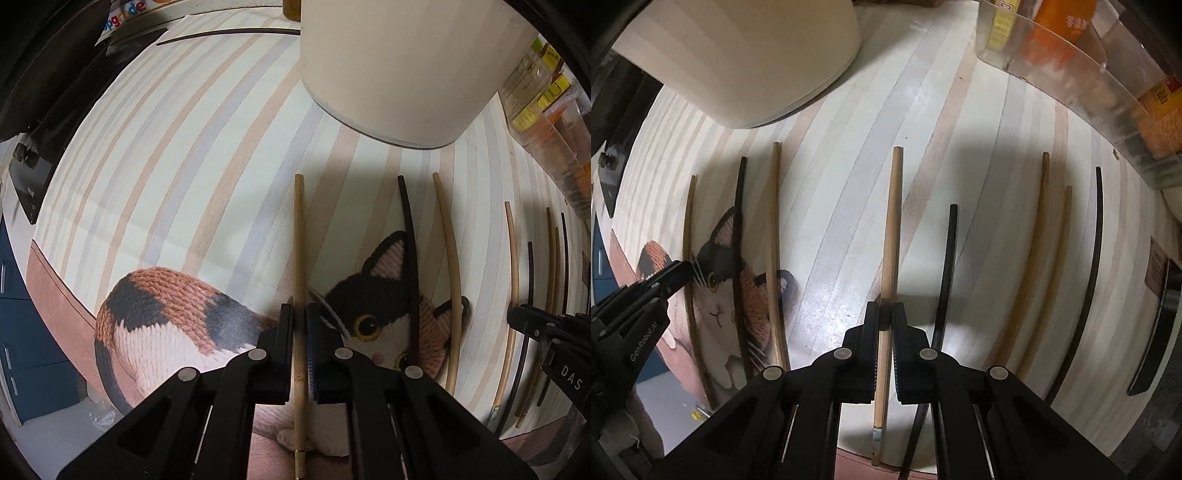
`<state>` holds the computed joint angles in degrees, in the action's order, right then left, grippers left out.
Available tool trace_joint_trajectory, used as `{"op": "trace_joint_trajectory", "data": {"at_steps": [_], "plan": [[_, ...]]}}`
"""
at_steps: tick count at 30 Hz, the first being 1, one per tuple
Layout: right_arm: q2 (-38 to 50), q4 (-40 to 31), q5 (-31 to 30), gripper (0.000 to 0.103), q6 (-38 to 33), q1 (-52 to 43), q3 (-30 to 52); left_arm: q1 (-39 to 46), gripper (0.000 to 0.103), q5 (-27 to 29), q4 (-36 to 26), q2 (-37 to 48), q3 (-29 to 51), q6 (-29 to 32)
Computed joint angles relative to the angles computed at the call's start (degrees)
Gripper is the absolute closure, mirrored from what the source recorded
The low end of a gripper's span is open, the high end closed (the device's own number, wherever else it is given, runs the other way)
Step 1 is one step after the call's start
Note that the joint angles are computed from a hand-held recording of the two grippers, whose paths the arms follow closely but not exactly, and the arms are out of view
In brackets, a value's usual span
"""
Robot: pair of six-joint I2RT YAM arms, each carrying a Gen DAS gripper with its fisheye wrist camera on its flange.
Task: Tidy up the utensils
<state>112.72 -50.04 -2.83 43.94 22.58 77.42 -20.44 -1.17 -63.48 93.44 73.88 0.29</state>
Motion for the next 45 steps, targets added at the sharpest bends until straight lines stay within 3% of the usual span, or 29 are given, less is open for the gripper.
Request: {"op": "trace_joint_trajectory", "data": {"at_steps": [9, 11, 12, 13, 20, 24, 27, 29, 30, 31, 32, 34, 36, 37, 38, 43, 44, 45], "plan": [[4.0, -2.4, 0.1, 0.092, -0.9, 0.4, 5.6, -0.2, 0.098, 0.2, -0.1, 1.8, 1.8, -0.6], [2.7, -0.5, 0.8, 0.071, -0.7, 0.9, 4.2, -0.3, 0.098, 0.1, -0.5, 2.1, 2.5, -0.6], [0.9, 1.5, 1.7, 0.049, -0.7, 1.3, 2.6, -0.3, 0.098, -0.1, -0.8, 2.4, 3.0, -0.7], [-0.3, 2.7, 2.8, 0.038, -0.7, 1.8, 1.7, -0.4, 0.097, -0.2, -0.9, 2.5, 3.2, -0.8], [-1.3, 2.9, 4.4, 0.037, -1.6, 1.6, 2.6, -1.2, 0.096, -1.0, -0.3, 3.9, 4.1, -1.9], [-4.9, 6.5, 2.0, 0.037, -0.8, -0.2, -0.9, -1.4, 0.093, -1.0, -0.4, 4.9, 5.0, -2.3], [-14.5, 8.5, 2.8, 0.037, 0.7, -1.3, -8.6, -1.0, 0.088, -1.3, -0.5, 4.6, 5.1, -2.3], [-25.5, 9.9, 7.6, 0.034, 3.9, -0.9, -17.2, -0.8, 0.075, -2.0, -0.6, 4.1, 5.0, -2.8], [-31.6, 9.7, 10.7, 0.015, 5.3, -0.4, -21.6, -0.7, 0.069, -1.8, -0.8, 4.1, 5.1, -3.4], [-36.1, 8.1, 12.4, 0.0, 5.7, -1.0, -24.1, -0.6, 0.053, -1.3, -0.9, 4.0, 5.1, -3.8], [-40.7, 5.5, 15.0, 0.0, 7.7, -0.8, -26.5, -0.7, 0.04, -1.1, -0.8, 3.8, 5.1, -4.4], [-46.9, 2.2, 18.4, 0.0, 9.8, -2.1, -29.0, -1.7, 0.032, -2.0, -0.1, 2.7, 4.6, -4.9], [-50.6, -0.6, 20.7, 0.0, 12.7, -2.2, -30.1, -3.1, 0.031, -3.1, 0.9, 1.6, 4.1, -4.8], [-51.2, -0.5, 20.1, 0.0, 12.8, -2.5, -30.1, -3.7, 0.022, -3.5, 1.3, 1.4, 4.3, -4.5], [-50.2, -0.3, 20.1, 0.0, 13.1, -2.2, -29.5, -4.3, 0.011, -3.7, 1.3, 1.4, 4.5, -4.5], [-31.0, 6.3, 9.2, 0.0, 7.5, -0.6, -20.1, -5.4, 0.01, -6.9, 0.6, 2.0, 5.8, -4.4], [-27.2, 7.6, 7.1, 0.003, 6.5, -0.5, -18.4, -5.1, 0.01, -7.2, 0.2, 2.5, 6.1, -4.5], [-22.6, 8.9, 4.7, 0.018, 5.5, -0.4, -15.9, -4.4, 0.01, -6.9, 0.2, 2.8, 6.1, -4.0]]}}
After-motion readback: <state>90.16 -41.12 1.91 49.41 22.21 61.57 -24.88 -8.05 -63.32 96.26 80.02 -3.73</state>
